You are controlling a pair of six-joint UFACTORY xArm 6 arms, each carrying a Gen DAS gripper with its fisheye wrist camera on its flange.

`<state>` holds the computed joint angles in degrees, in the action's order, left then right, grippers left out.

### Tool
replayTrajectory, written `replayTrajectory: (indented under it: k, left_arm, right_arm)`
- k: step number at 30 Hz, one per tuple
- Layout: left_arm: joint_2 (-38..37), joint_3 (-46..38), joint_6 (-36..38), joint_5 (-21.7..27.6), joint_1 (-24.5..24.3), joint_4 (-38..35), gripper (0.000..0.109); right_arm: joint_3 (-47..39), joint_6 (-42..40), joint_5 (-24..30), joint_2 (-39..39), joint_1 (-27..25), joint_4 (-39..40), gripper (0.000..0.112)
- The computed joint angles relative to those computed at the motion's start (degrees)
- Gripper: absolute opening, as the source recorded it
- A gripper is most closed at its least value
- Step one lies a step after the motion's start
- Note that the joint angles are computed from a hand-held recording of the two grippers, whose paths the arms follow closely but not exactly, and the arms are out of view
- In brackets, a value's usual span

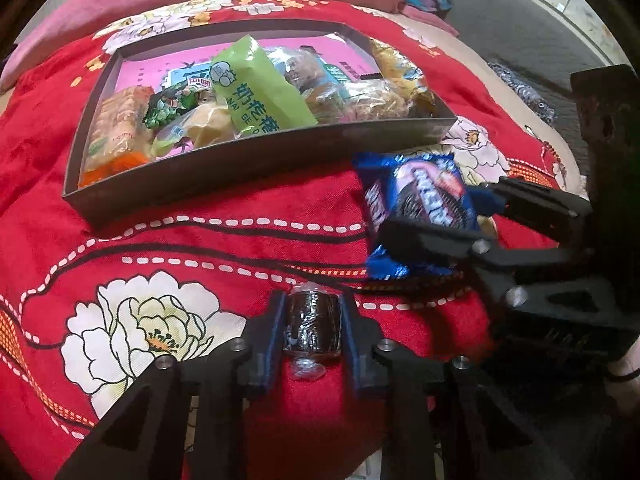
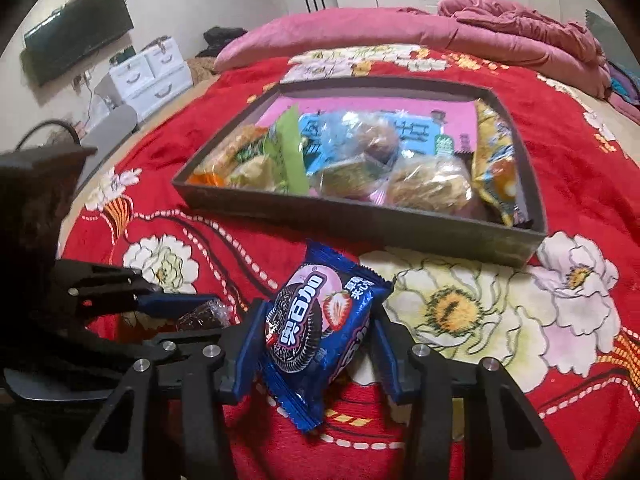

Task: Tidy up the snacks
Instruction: 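Grasp the brown wrapped candy with the left tool while the right tool grasps the blue cookie pack, then lift the brown candy and blue cookie pack and carry both over the tray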

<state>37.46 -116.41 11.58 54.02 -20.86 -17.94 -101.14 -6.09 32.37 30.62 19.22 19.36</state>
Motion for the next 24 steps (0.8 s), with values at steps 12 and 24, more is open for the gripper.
replayTrajectory:
  k: [12, 24]
  left_arm:
    - [-4.83, 6.26, -1.57, -9.73, 0.72, -2.02, 0.027]
    - [-0.47, -0.25, -12.81, -15.69, 2.34, 2.21, 0.027]
  right_arm:
    - [3.68, -2.6, -9.16, -3.05, -0.86, 5.45, 0.049]
    - [0.57, -2.4, -11.3, -1.15, -1.67, 7.42, 0.049]
